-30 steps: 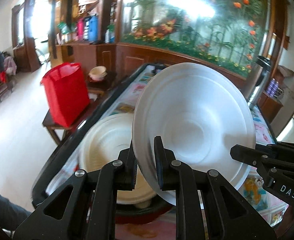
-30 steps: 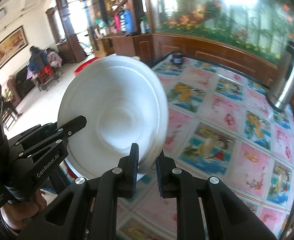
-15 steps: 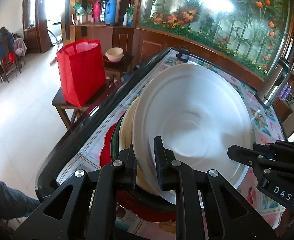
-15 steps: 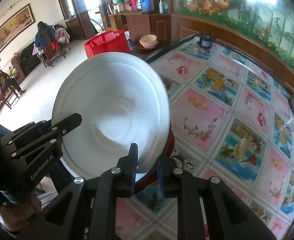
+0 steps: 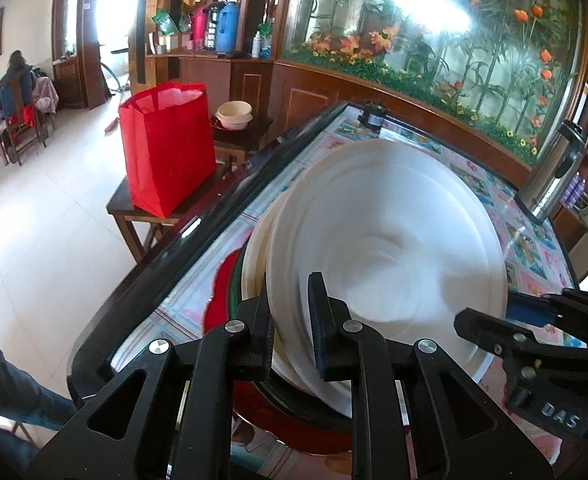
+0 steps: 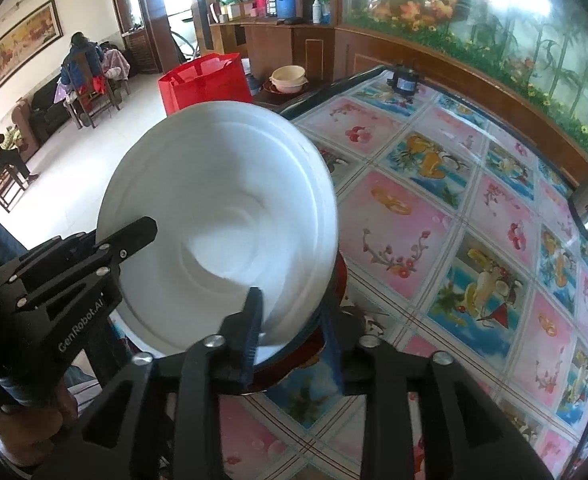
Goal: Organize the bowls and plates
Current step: 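Lower the white bowl into the basin and open the left gripper, then withdraw both tools upward from the stacked basin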
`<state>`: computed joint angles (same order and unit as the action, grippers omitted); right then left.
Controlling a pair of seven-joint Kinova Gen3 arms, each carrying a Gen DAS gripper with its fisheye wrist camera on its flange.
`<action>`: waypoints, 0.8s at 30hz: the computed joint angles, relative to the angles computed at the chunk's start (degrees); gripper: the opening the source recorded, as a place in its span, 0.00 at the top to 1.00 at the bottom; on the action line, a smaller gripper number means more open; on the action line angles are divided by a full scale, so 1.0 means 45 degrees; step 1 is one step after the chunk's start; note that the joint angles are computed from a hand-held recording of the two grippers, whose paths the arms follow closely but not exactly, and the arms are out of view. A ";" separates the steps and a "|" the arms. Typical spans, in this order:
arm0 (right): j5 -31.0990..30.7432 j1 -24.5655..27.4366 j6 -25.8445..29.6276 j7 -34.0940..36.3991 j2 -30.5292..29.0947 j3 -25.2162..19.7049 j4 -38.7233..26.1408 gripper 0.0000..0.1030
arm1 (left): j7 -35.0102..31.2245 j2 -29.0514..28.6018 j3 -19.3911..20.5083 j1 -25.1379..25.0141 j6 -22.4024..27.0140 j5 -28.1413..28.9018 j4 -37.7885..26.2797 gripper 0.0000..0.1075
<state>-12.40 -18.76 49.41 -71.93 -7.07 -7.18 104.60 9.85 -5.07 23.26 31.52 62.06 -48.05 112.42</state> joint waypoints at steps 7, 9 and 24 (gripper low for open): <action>0.0070 0.0039 -0.0260 -0.0061 -0.0450 0.0041 0.0206 0.55 | 0.0612 0.0087 0.0431 0.0391 0.1250 -0.0808 -0.0196 0.69; 0.0035 0.0076 -0.0434 -0.0064 -0.0680 0.0109 0.0336 0.50 | 0.1073 0.0035 0.0663 0.0662 0.1743 -0.1375 -0.0135 0.56; 0.1366 0.0768 -0.3405 -0.2132 -0.2745 -0.0587 0.2231 0.25 | 0.1764 0.0748 0.1131 0.3012 0.4382 -0.3825 -0.0759 0.33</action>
<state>-6.26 -15.31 34.08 -81.53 -19.42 -9.83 114.64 17.78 -1.70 28.35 45.07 81.78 -65.26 109.00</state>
